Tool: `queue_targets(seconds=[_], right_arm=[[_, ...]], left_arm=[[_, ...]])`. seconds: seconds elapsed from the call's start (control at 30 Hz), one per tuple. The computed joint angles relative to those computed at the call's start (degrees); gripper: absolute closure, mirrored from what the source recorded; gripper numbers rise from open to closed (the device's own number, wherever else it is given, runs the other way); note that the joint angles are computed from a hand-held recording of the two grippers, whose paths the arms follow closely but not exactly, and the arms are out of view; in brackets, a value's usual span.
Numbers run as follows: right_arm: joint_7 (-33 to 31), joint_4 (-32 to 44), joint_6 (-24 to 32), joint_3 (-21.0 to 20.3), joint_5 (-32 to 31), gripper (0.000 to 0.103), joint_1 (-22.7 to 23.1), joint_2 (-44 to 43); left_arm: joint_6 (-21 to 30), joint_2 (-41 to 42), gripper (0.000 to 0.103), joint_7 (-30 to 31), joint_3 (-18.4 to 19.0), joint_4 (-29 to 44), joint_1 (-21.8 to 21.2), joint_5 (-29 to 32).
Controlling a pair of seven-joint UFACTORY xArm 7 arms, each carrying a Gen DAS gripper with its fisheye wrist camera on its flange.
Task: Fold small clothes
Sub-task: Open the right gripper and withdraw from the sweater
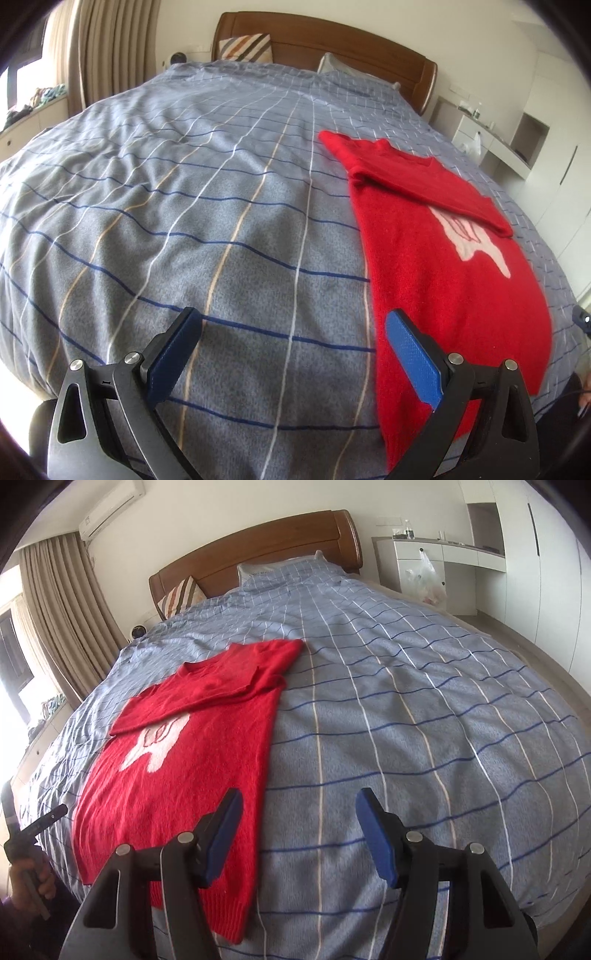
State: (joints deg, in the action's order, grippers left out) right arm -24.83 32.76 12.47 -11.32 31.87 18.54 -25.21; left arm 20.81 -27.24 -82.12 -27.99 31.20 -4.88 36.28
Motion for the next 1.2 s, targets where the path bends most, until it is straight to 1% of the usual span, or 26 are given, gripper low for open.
queue_targets(seconds=[0.07,0.2,0.37,0.43,0.5,0.57,0.63,0.7,0.73,0.8,0.83,0.87,0.93,1.0,1.07,1.2], right_arm=[[1.1,-2.2,-1.8,1.2,-0.7,0.039,-1.0,-1.5],[3.8,-5.3,-5.3,1.4,-1.9,0.04,-0.7,-2.8],[5.5,-6.2,-6.6,-1.3,-3.5,0.04,2.3,-3.9],[4.8,-5.7,-5.7,-2.4,-4.6,0.04,3.3,-4.4],[3.6,-4.9,-3.2,-3.8,-5.4,0.04,4.0,-5.1],[1.5,-3.3,2.4,-5.3,-5.7,0.039,3.9,-5.8],[-0.4,-1.6,9.5,-5.3,-6.1,0.037,2.3,-5.7],[-1.7,0.7,18.6,-5.0,-6.8,0.037,0.6,-4.5],[-2.4,1.8,22.7,-5.0,-6.6,0.037,0.2,-3.8],[-3.9,3.1,28.6,-5.1,-4.8,0.037,0.0,-2.5],[-4.3,3.1,29.6,-4.6,-3.7,0.037,-0.2,-2.0],[-4.6,2.8,29.4,-3.7,-2.9,0.037,-0.5,-1.7],[-4.8,2.1,27.5,-1.1,-2.5,0.037,-1.6,-1.3],[-5.3,1.5,26.0,0.9,-1.3,0.037,-2.5,-1.3],[-6.0,1.7,25.8,2.5,-0.1,0.037,-3.5,-1.0],[-6.0,1.9,25.3,5.7,-1.0,0.037,-5.5,-0.8]], left_arm=[[-0.1,-0.2,0.003,0.1,0.3,-0.1,-0.7,-0.7],[0.5,-0.8,0.003,0.4,0.1,-0.3,-1.3,-1.4],[0.2,-1.3,0.003,2.0,1.5,-1.3,-3.2,-3.8],[-0.2,-1.3,0.003,3.3,2.3,-1.7,-4.6,-5.7],[-0.4,-0.9,0.003,5.3,3.3,-1.8,-6.4,-8.0],[-0.7,-0.3,0.003,8.0,4.5,-1.8,-8.8,-10.6],[-1.0,0.7,0.003,10.6,5.5,-1.6,-11.2,-13.6],[0.2,2.3,0.003,12.3,5.5,-0.6,-12.8,-15.9],[0.9,3.3,0.003,12.7,5.3,0.0,-13.2,-16.6],[2.1,5.3,0.003,13.0,4.5,1.4,-13.5,-16.6],[3.1,6.2,0.003,12.8,3.9,2.4,-13.3,-15.9],[4.7,6.9,0.003,12.3,3.1,3.5,-13.1,-14.7],[7.8,8.1,0.003,11.3,2.4,5.5,-13.1,-12.6],[9.8,8.2,0.003,10.5,2.7,6.2,-13.9,-11.3],[11.3,8.6,0.003,9.5,3.1,6.8,-14.6,-10.5],[13.2,9.1,0.003,8.6,4.1,7.4,-16.0,-9.7]])
